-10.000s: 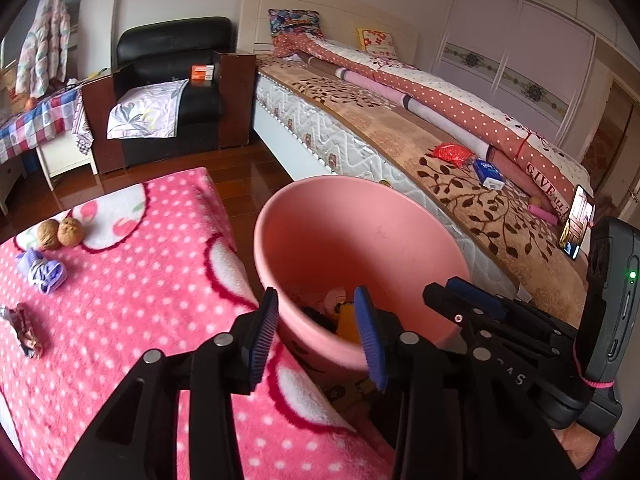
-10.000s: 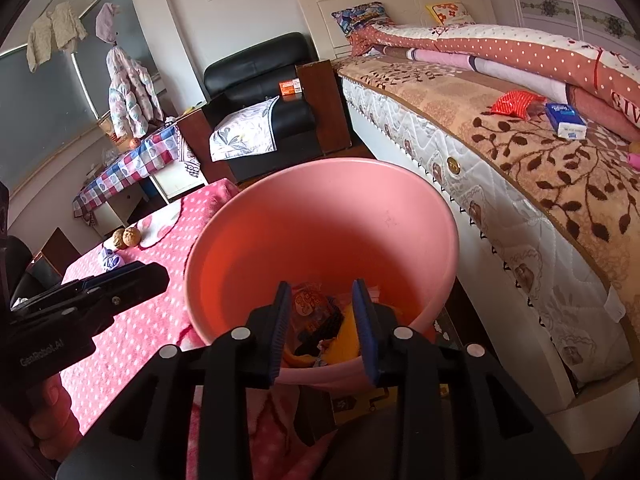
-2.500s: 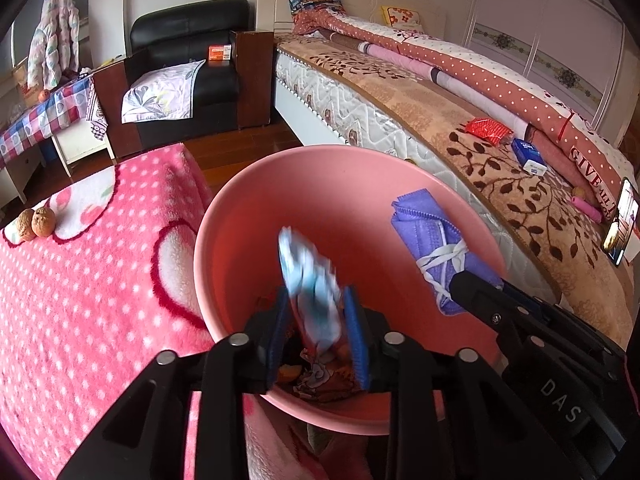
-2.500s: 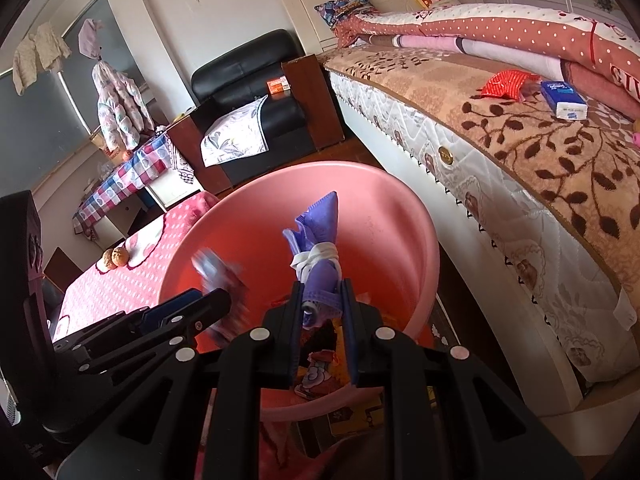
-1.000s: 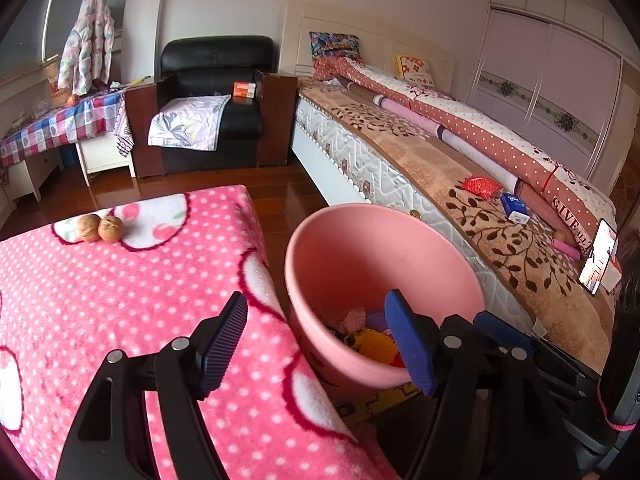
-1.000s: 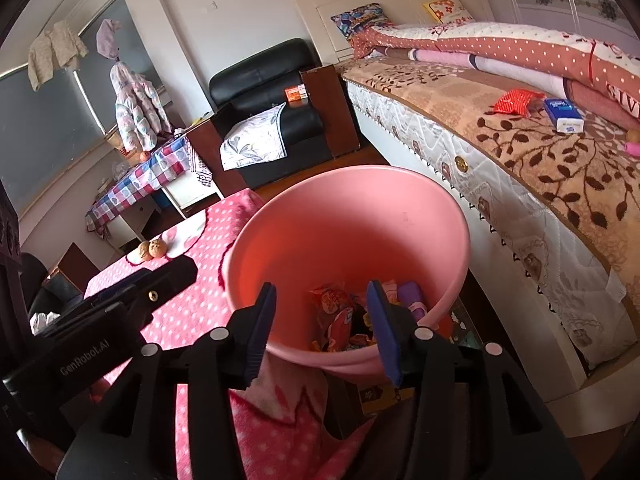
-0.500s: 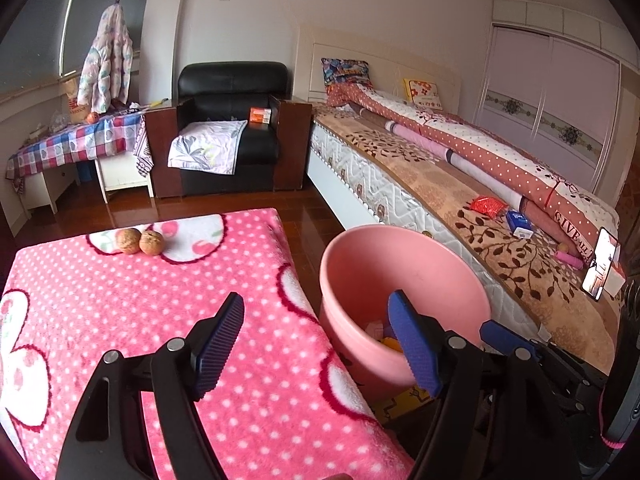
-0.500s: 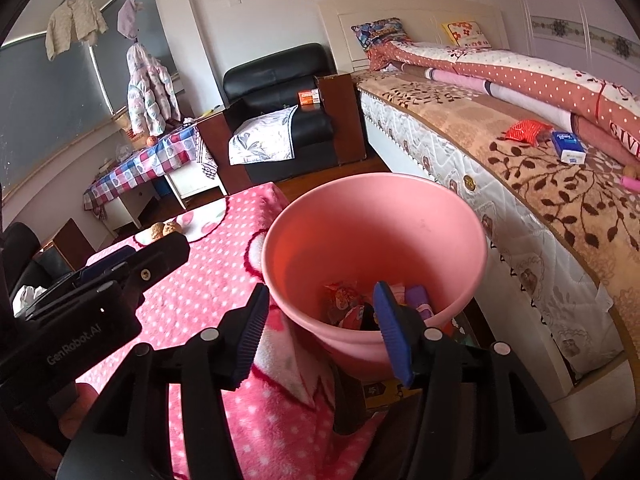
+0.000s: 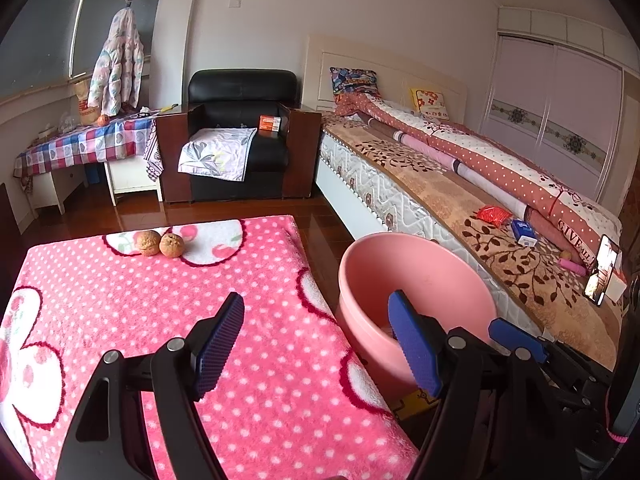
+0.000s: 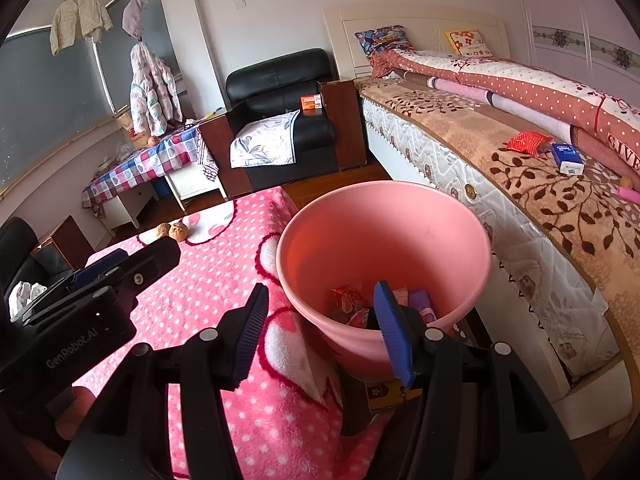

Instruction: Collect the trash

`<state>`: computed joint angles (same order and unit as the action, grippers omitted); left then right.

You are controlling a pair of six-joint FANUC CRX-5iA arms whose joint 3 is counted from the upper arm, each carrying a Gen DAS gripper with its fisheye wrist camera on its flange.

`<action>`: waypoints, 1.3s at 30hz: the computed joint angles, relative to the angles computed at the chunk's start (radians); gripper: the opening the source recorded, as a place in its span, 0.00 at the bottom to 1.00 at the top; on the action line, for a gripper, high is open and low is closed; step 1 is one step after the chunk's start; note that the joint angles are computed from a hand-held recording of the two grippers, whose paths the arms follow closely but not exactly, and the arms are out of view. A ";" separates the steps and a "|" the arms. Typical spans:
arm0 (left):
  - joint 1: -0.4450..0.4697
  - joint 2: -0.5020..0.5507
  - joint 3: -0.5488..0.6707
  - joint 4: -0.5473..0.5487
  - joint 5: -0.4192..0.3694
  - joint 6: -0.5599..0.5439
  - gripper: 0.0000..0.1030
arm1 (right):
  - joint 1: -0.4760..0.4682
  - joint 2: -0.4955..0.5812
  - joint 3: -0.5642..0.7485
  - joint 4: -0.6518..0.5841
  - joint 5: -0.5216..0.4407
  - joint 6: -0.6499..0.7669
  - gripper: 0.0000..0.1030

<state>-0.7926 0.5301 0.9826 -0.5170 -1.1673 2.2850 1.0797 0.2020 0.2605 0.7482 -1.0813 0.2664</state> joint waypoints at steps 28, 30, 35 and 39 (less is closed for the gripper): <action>0.004 -0.047 -0.062 -0.017 0.023 0.041 0.70 | 0.007 0.039 0.069 0.030 -0.042 0.014 0.54; 0.005 -0.049 -0.064 -0.018 0.026 0.039 0.69 | 0.007 0.041 0.072 0.030 -0.044 0.014 0.54; 0.004 -0.048 -0.064 -0.017 0.024 0.040 0.69 | 0.006 0.037 0.067 0.033 -0.042 0.005 0.54; 0.005 -0.048 -0.064 -0.017 0.024 0.039 0.68 | 0.006 0.037 0.068 0.032 -0.041 0.006 0.54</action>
<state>-0.7880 0.4820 0.9186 -0.5335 -1.1434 2.3238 1.0854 0.2386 0.3282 0.7804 -1.1225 0.2726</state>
